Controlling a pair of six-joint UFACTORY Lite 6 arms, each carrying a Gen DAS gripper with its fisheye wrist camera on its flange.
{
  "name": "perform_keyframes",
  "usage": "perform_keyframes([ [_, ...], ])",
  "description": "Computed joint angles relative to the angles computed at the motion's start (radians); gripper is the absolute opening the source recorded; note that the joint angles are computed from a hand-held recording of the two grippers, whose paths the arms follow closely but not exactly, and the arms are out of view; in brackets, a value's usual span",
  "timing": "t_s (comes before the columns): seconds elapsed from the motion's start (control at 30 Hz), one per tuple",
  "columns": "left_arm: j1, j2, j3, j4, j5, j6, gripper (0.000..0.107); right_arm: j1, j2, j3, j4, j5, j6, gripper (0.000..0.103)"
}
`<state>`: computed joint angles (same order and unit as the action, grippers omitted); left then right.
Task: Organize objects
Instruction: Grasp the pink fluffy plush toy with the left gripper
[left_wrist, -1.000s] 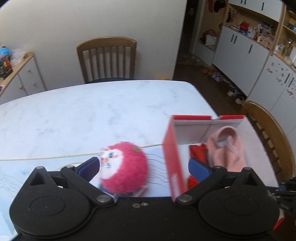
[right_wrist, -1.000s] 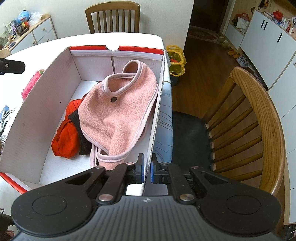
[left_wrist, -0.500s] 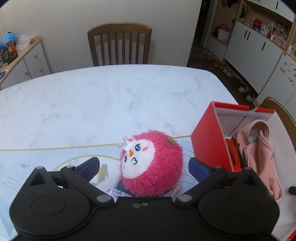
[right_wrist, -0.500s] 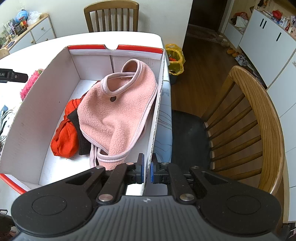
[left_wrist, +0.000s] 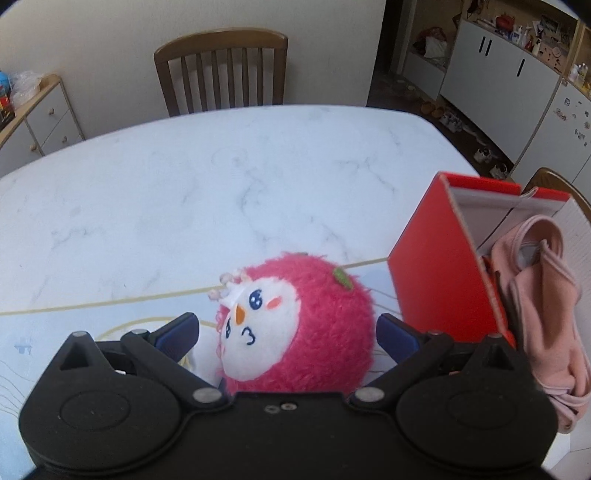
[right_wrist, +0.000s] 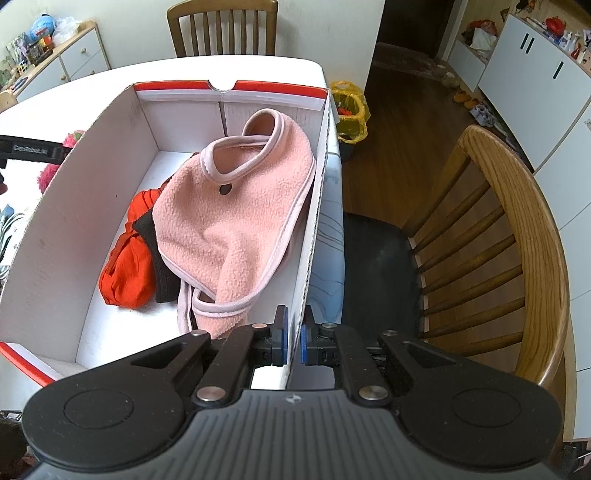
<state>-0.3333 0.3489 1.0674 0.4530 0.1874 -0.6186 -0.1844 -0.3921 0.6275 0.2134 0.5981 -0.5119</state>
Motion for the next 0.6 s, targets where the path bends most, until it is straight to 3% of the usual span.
perform_keyframes([
  [0.2, 0.018, 0.015, -0.020, -0.050, -0.031, 0.038, 0.100, 0.001, 0.003, -0.003, -0.002, -0.001, 0.003, 0.006],
  [0.33, 0.014, 0.002, -0.031, -0.145, -0.035, 0.136, 0.087, 0.002, 0.005, -0.003, -0.004, -0.003, 0.006, 0.006],
  [0.6, -0.020, -0.018, -0.050, 0.155, -0.016, -0.162, 0.079, -0.009, 0.007, -0.005, 0.016, -0.002, -0.020, 0.006],
])
